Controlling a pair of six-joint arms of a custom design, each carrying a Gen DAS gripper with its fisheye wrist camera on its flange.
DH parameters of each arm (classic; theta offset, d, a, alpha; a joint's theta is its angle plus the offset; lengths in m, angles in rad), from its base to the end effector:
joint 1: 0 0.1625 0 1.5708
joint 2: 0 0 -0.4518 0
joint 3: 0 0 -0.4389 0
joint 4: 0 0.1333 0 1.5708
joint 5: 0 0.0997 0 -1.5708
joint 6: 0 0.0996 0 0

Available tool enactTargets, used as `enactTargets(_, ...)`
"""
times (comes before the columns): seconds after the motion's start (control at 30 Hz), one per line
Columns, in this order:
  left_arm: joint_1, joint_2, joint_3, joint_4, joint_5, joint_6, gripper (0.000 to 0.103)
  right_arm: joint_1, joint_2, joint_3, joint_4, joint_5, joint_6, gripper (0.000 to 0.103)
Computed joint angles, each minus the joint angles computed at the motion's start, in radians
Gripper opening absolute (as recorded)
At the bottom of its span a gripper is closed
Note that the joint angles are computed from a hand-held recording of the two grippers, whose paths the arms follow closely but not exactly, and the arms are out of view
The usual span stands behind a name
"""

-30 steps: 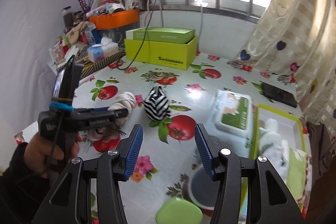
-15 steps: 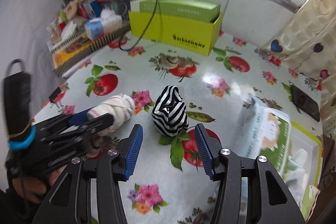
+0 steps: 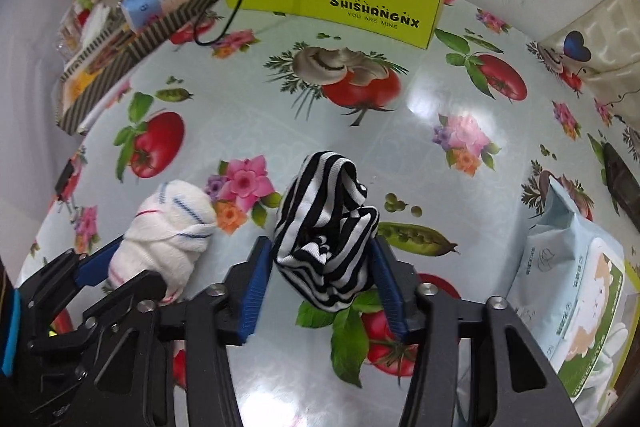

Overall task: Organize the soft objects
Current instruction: 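Grasp the white red-striped towel with the left tool while the right tool grasps the striped sock, then lift the white towel and striped sock off the table with both tools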

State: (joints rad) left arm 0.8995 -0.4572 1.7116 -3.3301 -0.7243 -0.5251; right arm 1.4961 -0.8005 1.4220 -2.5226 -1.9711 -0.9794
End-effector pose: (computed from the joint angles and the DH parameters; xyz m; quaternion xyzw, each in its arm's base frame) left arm -0.2484 -0.6470 -0.0647 -0.0378 0.8880 -0.4122 0.2004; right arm 0.0349 -0.8003 0.1768 0.3931 -0.8838 0.0406 0.2505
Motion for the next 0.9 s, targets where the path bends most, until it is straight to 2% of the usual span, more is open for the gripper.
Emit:
enactTargets(0.03,0.003,-0.001,-0.001,-0.001,-0.005,-0.001,0.045,-0.001,0.000,-0.004,0.008,0.003,0.007,0.013)
enactTargets(0.2,0.003,0.005,-0.009,-0.023,0.006,0.016,0.045,-0.006,-0.024,0.020,0.001,0.028,-0.013,0.012)
enactTargets(0.37,0.009,0.009,-0.027,0.020,0.006,0.012,0.045,-0.008,-0.057,0.050,-0.006,0.059,-0.027,0.012)
enactTargets(0.47,0.020,0.011,-0.033,0.027,-0.030,0.013,0.045,-0.013,-0.081,0.074,-0.010,0.082,-0.032,0.012)
enactTargets(0.63,0.021,0.017,-0.034,0.016,-0.034,0.022,0.043,-0.029,-0.145,0.137,-0.013,0.151,-0.040,0.012)
enactTargets(0.73,0.010,0.016,-0.030,0.022,-0.013,0.015,0.042,-0.042,-0.187,0.176,-0.022,0.201,-0.046,0.012)
enactTargets(0.9,-0.032,0.020,-0.014,-0.044,0.043,0.060,0.041,-0.071,-0.264,0.253,-0.080,0.292,-0.065,0.012)
